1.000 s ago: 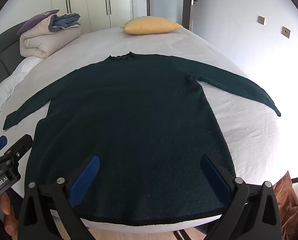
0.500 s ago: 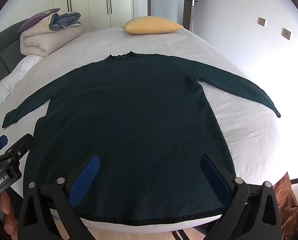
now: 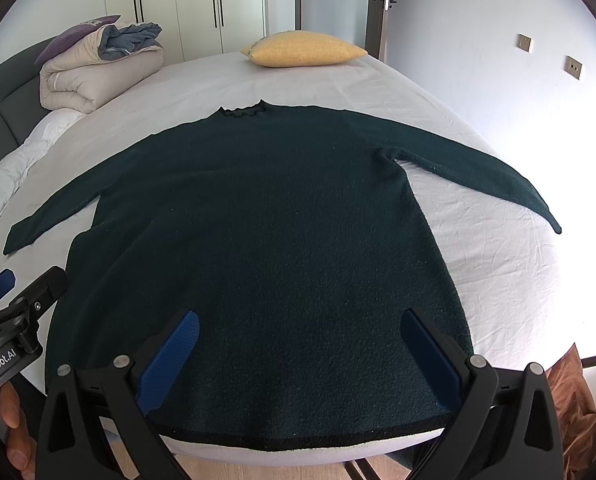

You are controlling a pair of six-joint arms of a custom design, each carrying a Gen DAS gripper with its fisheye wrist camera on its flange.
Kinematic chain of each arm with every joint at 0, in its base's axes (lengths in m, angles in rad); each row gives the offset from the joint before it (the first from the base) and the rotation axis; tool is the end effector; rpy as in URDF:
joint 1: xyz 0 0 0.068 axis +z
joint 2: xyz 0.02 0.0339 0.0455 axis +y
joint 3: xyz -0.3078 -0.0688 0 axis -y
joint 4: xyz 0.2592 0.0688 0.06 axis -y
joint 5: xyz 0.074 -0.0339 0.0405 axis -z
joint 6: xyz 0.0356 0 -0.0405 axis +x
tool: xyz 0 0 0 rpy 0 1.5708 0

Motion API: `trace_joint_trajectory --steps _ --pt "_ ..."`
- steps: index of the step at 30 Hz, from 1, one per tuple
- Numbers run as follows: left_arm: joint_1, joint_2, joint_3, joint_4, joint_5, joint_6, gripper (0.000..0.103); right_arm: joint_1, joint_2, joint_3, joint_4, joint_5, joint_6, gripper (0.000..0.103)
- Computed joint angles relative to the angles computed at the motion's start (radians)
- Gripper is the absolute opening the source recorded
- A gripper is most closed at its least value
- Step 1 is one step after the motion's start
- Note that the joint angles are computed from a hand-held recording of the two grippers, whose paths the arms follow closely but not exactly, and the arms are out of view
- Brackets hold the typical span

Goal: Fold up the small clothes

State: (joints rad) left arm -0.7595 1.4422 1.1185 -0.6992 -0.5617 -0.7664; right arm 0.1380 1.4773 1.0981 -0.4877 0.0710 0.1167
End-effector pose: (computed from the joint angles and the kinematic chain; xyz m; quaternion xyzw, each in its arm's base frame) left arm 0.2303 -0.1925 0.3043 -0.0782 0.9247 0.0132 0.3723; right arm 0.3224 0.0422 0.2963 0.0022 0.9382 0.0107 0.3459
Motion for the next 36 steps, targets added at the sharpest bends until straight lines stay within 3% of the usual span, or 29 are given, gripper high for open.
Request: trace_joint_trajectory --steps 36 --pt "0.001 0.005 0.006 -0.003 0.004 -0.002 0.103 -0.002 -0.001 -0.014 0.007 -0.001 -0.002 0.103"
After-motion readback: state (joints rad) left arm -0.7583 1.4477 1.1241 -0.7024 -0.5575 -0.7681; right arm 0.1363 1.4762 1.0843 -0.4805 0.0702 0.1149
